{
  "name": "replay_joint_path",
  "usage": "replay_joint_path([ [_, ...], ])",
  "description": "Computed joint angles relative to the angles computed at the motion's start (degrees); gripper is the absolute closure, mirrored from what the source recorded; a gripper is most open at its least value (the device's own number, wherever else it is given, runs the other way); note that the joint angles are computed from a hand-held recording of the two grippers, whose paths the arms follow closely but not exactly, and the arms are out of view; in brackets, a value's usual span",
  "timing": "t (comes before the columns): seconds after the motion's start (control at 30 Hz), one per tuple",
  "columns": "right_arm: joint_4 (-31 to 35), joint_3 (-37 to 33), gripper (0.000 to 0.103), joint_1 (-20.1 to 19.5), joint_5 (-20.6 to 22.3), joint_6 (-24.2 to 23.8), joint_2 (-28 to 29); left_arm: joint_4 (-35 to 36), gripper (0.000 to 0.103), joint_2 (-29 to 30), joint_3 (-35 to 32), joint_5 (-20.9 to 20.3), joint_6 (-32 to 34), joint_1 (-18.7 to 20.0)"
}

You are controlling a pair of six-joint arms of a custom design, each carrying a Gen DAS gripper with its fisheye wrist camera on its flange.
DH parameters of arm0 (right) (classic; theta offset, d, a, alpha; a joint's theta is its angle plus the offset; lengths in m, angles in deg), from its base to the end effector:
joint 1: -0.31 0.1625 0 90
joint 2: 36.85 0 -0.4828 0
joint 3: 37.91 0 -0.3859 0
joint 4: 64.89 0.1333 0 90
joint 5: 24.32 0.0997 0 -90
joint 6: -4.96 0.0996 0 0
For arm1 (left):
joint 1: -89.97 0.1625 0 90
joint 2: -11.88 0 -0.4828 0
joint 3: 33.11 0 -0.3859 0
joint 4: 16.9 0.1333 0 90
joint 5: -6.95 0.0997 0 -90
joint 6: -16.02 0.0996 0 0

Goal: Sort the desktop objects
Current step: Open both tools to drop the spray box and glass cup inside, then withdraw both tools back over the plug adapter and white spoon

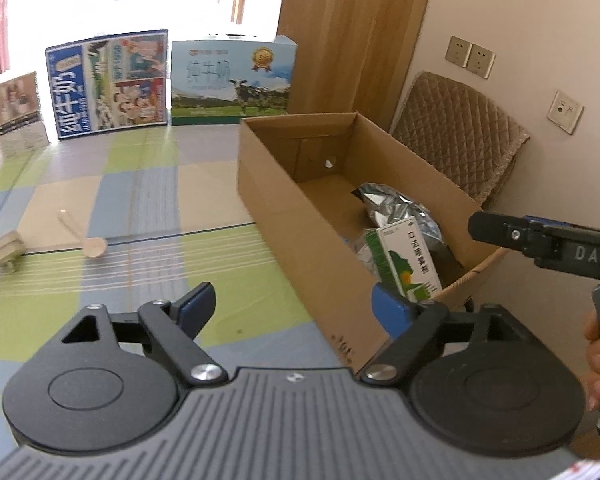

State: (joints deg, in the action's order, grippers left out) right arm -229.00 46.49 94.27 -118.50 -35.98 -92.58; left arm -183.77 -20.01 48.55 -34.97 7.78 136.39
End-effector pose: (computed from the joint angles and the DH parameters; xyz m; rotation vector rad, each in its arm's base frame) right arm 0.1776 -0.7407 0.3777 0.9716 -2.4571 1.0185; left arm -0.3862 -0.7067 0.1091 0.4830 2.3666 -0.9887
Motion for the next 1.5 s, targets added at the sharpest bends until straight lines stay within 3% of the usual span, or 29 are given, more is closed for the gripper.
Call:
replay_joint_path([
  [0.43, -1.9, 6.6, 0.002, 2.5, 0.7, -2.5, -3.1, -4.5, 0.002, -7.9, 11.6, 6.6, -1.4, -2.9],
  [0.83, -0.9, 10.0, 0.002, 5.4, 1.7, -4.8, -3.1, -1.6, 0.002, -15.7, 20.6, 14.0, -9.5, -3.5],
  [1.5, 0.6, 9.0, 0.002, 8.2, 0.8, -9.0, 2.1, -3.2, 0.002, -20.5, 25.3, 15.2, -12.3, -1.4],
])
